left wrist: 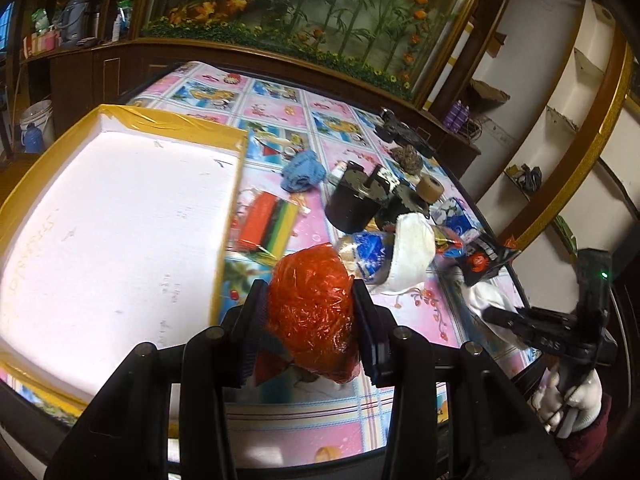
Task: Organize soft objects
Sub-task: 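Carry both items over the yellow-rimmed tray and open both tools to drop them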
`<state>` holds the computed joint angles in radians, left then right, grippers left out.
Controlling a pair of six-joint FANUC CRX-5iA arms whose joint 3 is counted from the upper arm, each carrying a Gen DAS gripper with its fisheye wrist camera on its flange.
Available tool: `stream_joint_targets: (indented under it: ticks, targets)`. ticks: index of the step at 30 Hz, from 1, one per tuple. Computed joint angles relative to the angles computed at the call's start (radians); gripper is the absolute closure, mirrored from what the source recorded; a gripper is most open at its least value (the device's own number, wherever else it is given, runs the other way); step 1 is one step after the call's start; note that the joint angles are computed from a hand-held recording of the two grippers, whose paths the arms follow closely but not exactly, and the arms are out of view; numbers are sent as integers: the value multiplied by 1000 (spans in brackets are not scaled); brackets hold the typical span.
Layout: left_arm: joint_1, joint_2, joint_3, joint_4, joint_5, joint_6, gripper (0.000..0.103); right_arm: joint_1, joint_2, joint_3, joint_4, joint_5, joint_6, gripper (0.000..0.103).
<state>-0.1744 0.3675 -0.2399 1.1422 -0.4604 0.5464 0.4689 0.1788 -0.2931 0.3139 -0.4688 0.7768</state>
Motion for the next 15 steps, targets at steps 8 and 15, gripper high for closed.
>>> stream_joint_targets:
  ticks: [8, 15]
  targets:
    - [76, -8, -15, 47, -34, 8, 64, 72, -71, 93, -184, -22, 215, 84]
    - [148, 65, 166, -177, -75, 201, 64, 47, 108, 425, -452, -117, 474, 83]
